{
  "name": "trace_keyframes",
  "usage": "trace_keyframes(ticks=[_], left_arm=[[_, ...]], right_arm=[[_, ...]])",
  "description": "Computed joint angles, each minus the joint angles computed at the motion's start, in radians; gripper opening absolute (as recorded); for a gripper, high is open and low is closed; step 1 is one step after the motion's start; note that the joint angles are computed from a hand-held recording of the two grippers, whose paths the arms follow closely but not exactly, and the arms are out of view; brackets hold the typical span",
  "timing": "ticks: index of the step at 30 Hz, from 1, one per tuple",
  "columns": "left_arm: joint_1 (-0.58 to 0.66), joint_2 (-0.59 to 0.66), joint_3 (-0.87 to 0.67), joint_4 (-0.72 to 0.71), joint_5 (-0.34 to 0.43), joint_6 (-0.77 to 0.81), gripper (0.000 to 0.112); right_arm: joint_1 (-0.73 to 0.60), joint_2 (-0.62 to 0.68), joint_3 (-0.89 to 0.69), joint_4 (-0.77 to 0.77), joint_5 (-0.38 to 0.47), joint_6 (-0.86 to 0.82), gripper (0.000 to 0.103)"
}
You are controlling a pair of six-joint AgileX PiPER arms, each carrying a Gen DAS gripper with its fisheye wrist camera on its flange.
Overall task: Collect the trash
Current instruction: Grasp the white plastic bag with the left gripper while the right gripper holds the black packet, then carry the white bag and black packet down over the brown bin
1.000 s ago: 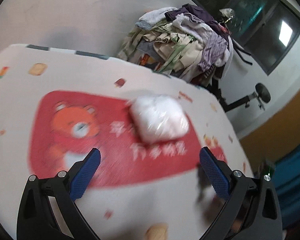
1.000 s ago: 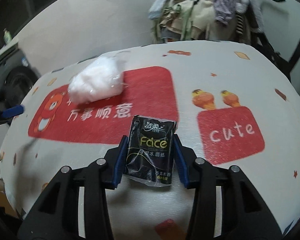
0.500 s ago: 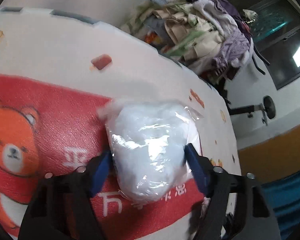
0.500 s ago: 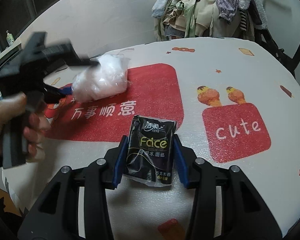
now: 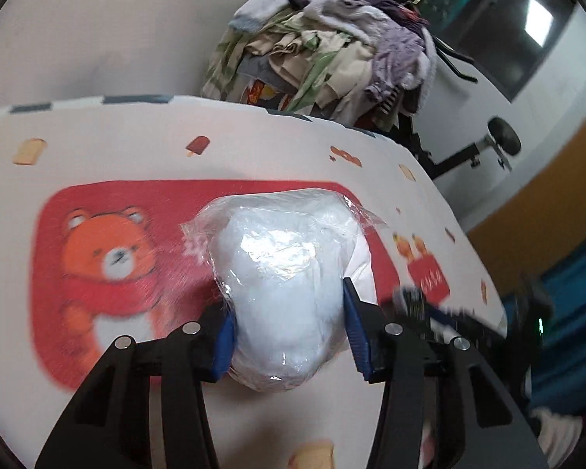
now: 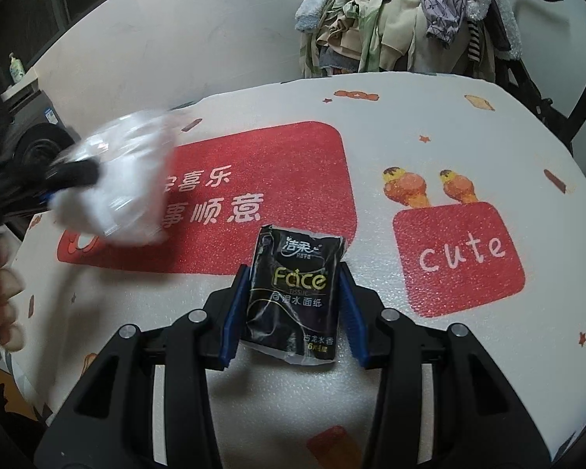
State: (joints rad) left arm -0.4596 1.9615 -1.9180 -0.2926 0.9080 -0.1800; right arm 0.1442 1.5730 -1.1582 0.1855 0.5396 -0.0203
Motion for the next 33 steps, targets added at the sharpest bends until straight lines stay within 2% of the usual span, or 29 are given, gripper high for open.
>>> trace_keyframes(ticks=[5,9,18,27,33], left_arm=[[-0.037,-0.220,0.256,0.065,-0.049,0.010,0.047],[-0.056,-0.357,0.399,0.079,-0.071,-0.027,0.047],[-0.181,-0.581,0.566,0.226,-0.061,-0.218,0.047],[-0.425,-0.783,0.737,0.462,0.000,-0.508,0.048],[-0.637,-0.875,0.839,0.619,0.063,-0.745,0.048]], right_arm=[[0.005,-0.070,0.006,-0.006,0.036,0.025,0.046],[0.036,-0.151,0.017,-0.030,0.077,0.056,0.046],[0.195,-0.354,0.060,-0.180,0.188,0.220,0.046],[0.437,-0.528,0.146,-0.379,0.287,0.478,0.046],[0.655,-0.619,0.221,-0.538,0.359,0.711,0.046]])
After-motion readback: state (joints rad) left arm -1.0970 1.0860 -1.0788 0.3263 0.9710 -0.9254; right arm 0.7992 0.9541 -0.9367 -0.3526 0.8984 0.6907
